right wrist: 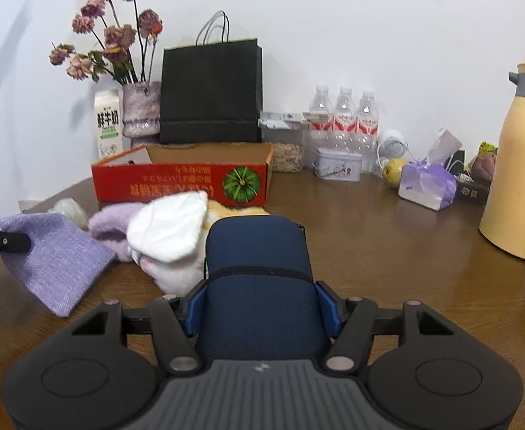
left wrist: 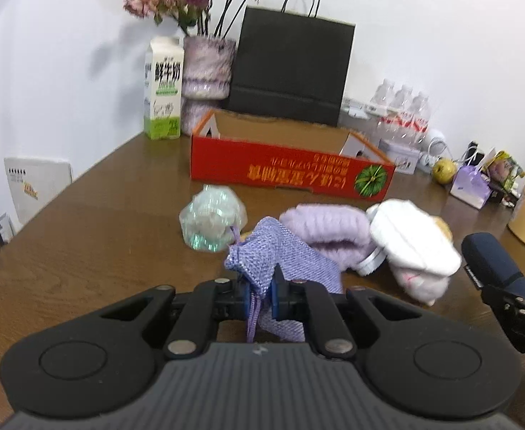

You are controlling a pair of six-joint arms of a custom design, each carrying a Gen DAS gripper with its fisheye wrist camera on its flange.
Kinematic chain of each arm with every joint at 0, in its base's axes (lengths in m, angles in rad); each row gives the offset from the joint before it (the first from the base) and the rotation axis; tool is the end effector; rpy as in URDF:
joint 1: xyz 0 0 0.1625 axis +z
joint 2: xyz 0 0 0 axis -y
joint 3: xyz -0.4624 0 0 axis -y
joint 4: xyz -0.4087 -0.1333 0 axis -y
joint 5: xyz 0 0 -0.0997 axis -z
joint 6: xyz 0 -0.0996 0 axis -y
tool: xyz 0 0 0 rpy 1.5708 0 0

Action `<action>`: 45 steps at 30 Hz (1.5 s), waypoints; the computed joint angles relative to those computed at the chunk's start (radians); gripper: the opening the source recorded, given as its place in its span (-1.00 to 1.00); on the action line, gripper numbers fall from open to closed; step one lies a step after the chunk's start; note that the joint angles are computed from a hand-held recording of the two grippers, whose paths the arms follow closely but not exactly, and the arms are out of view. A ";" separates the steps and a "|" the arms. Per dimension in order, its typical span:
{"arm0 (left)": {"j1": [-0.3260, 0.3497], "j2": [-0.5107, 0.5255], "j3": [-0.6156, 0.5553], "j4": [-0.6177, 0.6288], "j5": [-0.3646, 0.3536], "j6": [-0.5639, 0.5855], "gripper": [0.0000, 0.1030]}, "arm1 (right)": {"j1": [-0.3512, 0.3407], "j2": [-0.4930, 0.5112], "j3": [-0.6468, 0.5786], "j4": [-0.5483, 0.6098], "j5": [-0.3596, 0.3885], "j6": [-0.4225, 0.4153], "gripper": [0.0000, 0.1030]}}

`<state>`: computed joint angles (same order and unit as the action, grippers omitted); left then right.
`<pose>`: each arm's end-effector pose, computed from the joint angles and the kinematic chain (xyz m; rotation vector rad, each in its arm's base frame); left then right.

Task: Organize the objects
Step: 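Lift the lavender pouch with the left gripper while the right gripper lifts the glasses case, then carry the pouch and glasses case over the cardboard box with both grippers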

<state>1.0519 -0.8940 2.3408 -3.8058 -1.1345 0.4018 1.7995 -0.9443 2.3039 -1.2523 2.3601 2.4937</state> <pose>-0.0830 -0.4990 0.1245 0.9225 2.3896 -1.0920 0.1552 -0.3908 0.0308 0.1484 -1.8421 1.3705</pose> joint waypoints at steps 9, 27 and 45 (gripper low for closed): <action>-0.022 -0.041 0.012 -0.011 -0.023 0.018 -0.81 | 0.047 -0.008 -0.002 -0.033 -0.012 -0.039 0.17; -0.047 -0.099 -0.020 0.059 -0.007 0.023 -0.81 | 0.101 -0.001 -0.113 0.097 -0.037 -0.033 0.17; -0.054 -0.078 -0.110 0.149 0.014 0.027 -0.81 | 0.097 0.009 -0.232 0.247 -0.061 -0.015 0.17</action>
<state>0.9978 -0.9720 2.2312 -3.6568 -1.1210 0.4290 1.8966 -0.9357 2.0718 -1.0057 2.2993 2.4787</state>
